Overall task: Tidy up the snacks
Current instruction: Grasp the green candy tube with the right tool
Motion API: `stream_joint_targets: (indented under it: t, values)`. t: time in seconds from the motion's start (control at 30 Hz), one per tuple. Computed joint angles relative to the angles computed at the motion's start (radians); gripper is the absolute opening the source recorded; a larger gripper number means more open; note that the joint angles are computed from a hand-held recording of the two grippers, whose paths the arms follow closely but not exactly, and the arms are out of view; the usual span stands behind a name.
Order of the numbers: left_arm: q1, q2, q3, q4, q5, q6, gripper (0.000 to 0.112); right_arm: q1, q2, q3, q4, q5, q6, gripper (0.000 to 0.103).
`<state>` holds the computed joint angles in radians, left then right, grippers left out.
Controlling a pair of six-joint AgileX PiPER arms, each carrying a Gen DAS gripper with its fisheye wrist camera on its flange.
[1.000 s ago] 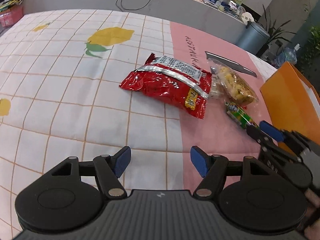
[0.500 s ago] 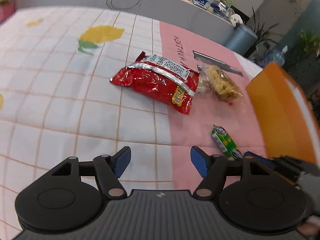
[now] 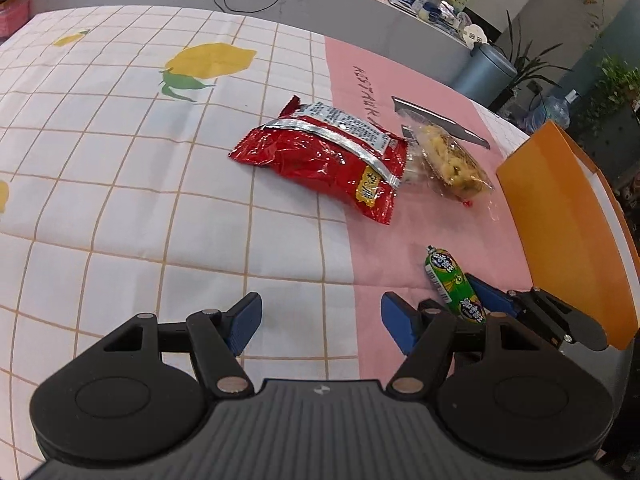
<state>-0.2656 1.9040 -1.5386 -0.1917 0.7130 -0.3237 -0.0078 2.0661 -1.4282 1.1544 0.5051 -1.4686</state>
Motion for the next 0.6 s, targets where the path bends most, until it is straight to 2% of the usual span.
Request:
stream_joint_targets:
  t: [0.13, 0.27, 0.53, 0.57, 0.6]
  values:
    - [0.002, 0.002, -0.002, -0.001, 0.003, 0.002, 0.080, 0.002, 0.006, 0.022, 0.123, -0.016, -0.114, 0.044]
    - [0.001, 0.000, -0.001, 0.002, 0.006, -0.007, 0.080, 0.020, -0.007, 0.046, 0.152, -0.062, -0.121, 0.045]
    - [-0.014, -0.011, 0.001, 0.029, 0.004, -0.036, 0.080, 0.034, -0.021, 0.071, 0.184, -0.101, -0.149, 0.044]
    - [-0.015, -0.013, 0.002, 0.029, 0.001, -0.035, 0.080, 0.031, -0.020, 0.070, 0.186, -0.092, -0.150, 0.039]
    - [-0.017, -0.013, 0.002, 0.032, 0.001, -0.038, 0.080, 0.028, -0.020, 0.071, 0.194, -0.089, -0.154, 0.021]
